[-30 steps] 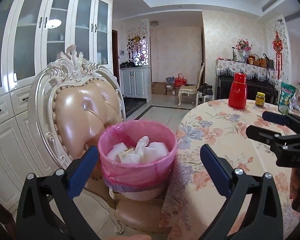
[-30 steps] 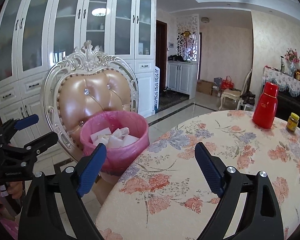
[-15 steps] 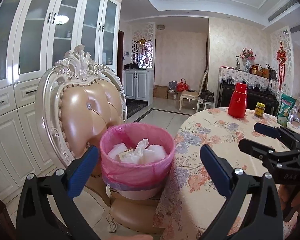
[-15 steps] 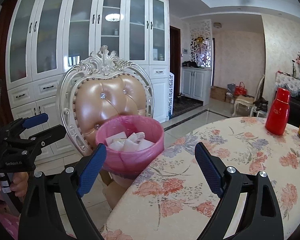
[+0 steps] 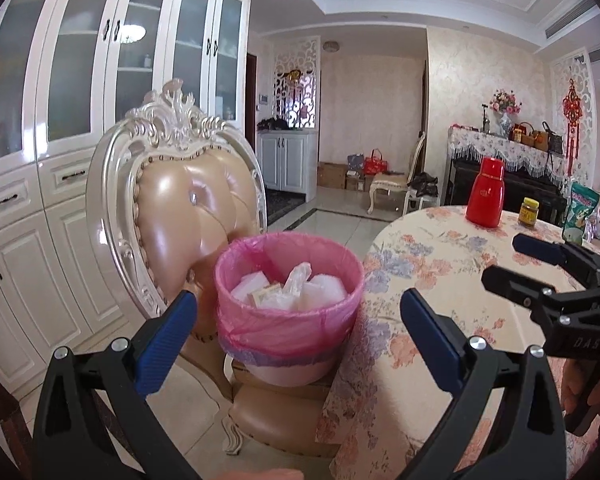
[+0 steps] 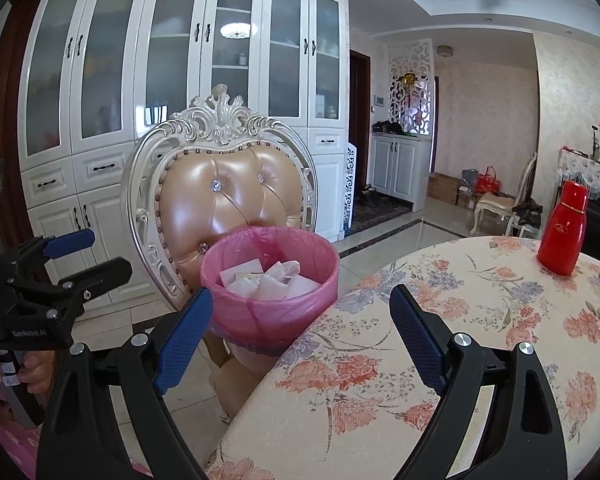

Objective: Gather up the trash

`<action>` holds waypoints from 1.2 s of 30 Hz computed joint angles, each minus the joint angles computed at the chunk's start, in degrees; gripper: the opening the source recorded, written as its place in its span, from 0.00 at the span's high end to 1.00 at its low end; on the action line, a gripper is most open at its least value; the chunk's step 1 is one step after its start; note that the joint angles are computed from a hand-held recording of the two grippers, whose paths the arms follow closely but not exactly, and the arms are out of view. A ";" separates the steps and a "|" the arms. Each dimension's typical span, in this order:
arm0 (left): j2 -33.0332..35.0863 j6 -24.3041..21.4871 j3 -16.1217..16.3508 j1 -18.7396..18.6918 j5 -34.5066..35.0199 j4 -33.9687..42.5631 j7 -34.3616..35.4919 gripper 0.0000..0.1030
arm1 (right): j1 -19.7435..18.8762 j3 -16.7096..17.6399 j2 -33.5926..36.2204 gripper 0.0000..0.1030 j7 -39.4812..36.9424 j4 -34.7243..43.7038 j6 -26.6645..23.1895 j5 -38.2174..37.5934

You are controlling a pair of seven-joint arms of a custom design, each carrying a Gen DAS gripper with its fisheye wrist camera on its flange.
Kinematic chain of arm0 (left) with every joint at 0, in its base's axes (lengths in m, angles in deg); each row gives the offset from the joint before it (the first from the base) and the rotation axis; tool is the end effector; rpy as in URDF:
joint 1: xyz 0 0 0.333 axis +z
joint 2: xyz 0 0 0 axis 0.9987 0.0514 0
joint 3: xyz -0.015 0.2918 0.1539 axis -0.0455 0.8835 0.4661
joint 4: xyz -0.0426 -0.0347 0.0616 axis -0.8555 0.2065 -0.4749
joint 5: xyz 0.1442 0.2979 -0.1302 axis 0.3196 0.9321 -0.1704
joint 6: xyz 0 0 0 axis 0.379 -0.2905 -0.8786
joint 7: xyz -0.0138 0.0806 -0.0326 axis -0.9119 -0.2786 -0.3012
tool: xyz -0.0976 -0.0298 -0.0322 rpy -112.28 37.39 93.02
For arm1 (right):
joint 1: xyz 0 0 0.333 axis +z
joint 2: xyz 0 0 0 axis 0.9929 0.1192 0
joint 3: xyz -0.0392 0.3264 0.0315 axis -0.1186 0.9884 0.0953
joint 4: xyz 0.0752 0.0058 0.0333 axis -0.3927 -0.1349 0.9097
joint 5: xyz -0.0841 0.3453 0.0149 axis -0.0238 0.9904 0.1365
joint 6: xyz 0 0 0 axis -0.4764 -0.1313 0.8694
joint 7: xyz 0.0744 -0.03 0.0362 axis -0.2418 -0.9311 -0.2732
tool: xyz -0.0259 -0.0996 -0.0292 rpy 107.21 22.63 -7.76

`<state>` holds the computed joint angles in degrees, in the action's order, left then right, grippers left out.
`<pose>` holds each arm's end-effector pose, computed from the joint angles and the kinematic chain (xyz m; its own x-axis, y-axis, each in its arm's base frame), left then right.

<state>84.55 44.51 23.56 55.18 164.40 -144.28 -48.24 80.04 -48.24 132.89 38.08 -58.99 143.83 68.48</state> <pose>0.5267 -0.3346 0.4052 0.7088 -0.7051 0.0206 -0.2574 -0.2857 -0.9231 0.7561 0.1377 0.3871 0.9533 -0.3020 0.0027 -0.1122 -0.3623 -0.9253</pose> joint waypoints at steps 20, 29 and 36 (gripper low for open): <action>-0.38 4.07 0.10 1.78 -2.41 -1.52 -1.47 0.05 | 0.57 0.09 1.14 0.18 1.51 1.18 0.34 -2.11; -0.20 3.55 0.16 1.48 -2.37 -1.30 -1.23 0.05 | 0.55 0.03 0.71 0.18 1.01 0.30 0.36 -2.07; -0.08 3.68 0.17 1.42 -2.22 -1.23 -0.93 0.05 | 0.58 0.03 0.52 0.18 0.88 -0.04 0.34 -1.94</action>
<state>84.47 48.19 23.73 56.60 162.18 -145.51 -49.17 80.61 -48.21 133.41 38.96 -59.03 144.16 66.54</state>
